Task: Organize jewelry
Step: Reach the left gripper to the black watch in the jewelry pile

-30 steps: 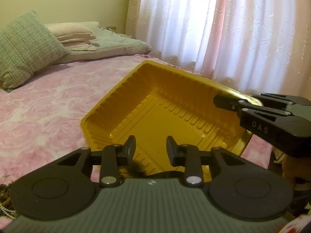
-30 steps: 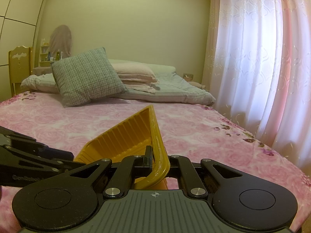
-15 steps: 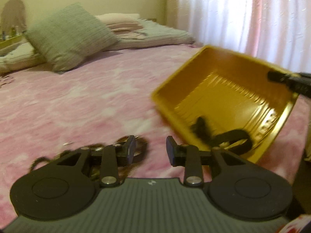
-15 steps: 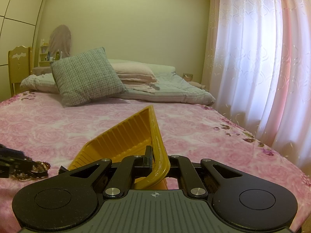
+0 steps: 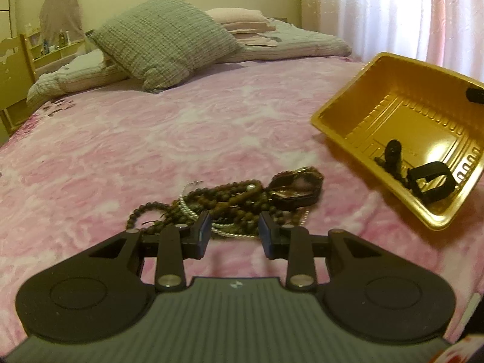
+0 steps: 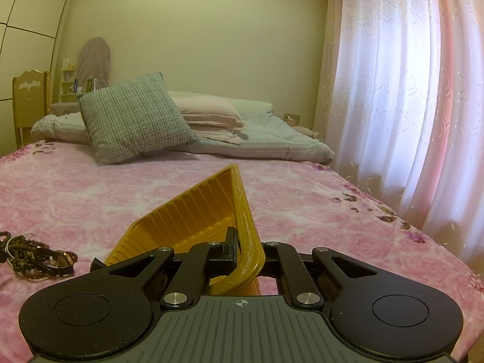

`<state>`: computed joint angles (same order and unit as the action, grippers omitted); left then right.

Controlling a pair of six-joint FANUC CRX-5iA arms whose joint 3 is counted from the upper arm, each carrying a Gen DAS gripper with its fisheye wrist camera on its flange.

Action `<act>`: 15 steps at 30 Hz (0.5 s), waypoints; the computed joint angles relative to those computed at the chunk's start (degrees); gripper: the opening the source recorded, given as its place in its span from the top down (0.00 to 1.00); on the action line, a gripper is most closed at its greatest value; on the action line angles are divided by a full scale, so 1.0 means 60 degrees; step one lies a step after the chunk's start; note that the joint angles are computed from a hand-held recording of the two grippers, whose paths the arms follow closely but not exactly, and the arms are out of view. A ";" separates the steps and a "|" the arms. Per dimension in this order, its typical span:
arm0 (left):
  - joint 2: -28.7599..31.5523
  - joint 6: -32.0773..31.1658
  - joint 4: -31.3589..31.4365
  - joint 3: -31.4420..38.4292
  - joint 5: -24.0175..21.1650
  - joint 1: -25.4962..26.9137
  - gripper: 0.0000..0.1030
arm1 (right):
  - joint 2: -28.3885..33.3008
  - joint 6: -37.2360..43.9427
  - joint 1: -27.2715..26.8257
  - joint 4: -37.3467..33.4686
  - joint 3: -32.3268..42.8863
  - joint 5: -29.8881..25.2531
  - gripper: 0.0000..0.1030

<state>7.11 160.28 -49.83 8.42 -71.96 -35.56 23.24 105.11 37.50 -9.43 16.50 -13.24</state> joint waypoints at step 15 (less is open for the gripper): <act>0.0587 -0.1070 0.0502 0.0482 0.1165 0.0559 0.71 | -0.0008 -0.0013 0.0010 0.0013 -0.0020 0.0022 0.93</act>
<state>10.64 153.85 -46.81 11.31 -64.97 -32.21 23.19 105.03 37.57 -9.35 16.38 -13.10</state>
